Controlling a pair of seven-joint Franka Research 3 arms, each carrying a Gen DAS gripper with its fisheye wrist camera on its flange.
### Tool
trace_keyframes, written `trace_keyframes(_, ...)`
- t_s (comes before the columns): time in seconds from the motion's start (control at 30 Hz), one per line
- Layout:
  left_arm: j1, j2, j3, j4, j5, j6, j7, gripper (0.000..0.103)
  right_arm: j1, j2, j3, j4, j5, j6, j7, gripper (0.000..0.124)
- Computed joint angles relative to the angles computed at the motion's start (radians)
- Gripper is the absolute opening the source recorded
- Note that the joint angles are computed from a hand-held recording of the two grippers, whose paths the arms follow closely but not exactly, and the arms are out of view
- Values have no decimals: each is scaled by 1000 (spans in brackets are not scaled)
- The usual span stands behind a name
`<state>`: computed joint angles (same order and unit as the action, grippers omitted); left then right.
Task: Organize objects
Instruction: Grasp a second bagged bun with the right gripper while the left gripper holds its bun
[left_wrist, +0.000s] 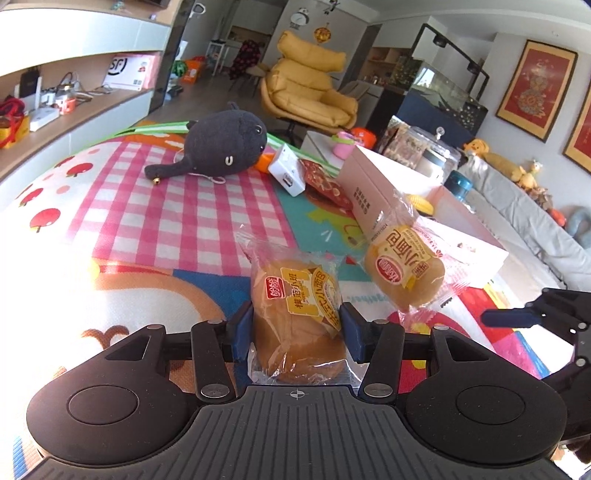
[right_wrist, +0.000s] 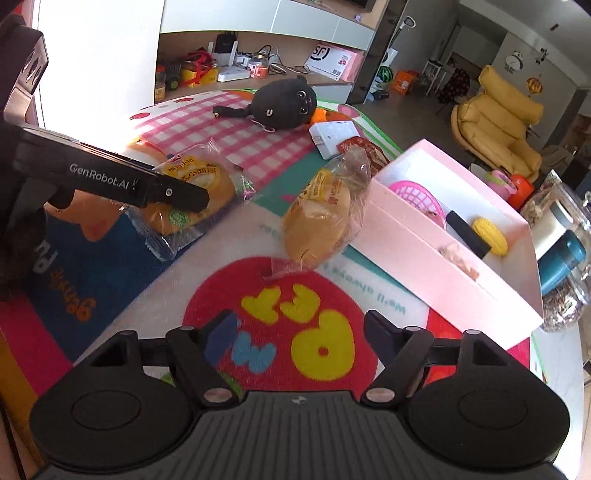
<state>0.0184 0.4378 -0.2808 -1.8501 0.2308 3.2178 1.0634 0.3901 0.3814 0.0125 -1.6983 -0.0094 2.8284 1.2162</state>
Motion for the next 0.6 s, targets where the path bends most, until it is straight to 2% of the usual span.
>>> trace_keyframes(0.07,-26,-6,27,4,2,-17,-9,54,-9,-11,8,-26,21,58,1,83)
trace_keyframes(0.17,-64,-14,67,5,5,-29,-27,54,-8,19,14,7,50,121,12,83)
trace_keyframes(0.23,-67,-12,71,10,2,-35,-34,54,-5,75,19,85,79,121,28,83)
trace_keyframes(0.3,-75,-15,79,11,2,-43,-41,54,4,143,14,191,104,83,63,83)
trace_keyframes(0.33,-81,-18,85,11,4,-49,-44,54,5,174,14,240,116,58,79,78)
trace_keyframes(0.37,-84,-20,89,10,6,-54,-46,54,4,204,18,291,128,27,92,63)
trace_keyframes(0.43,-94,-26,99,6,9,-59,-52,54,10,256,12,380,136,-41,127,42)
trace_keyframes(0.47,-97,-28,102,5,10,-60,-55,54,-5,266,33,399,156,-60,121,38)
trace_keyframes(0.53,-109,-30,115,5,14,-63,-65,54,-8,258,40,386,169,-56,125,36)
trace_keyframes(0.6,-135,-32,143,8,24,-70,-84,54,-35,226,77,341,203,-54,85,35)
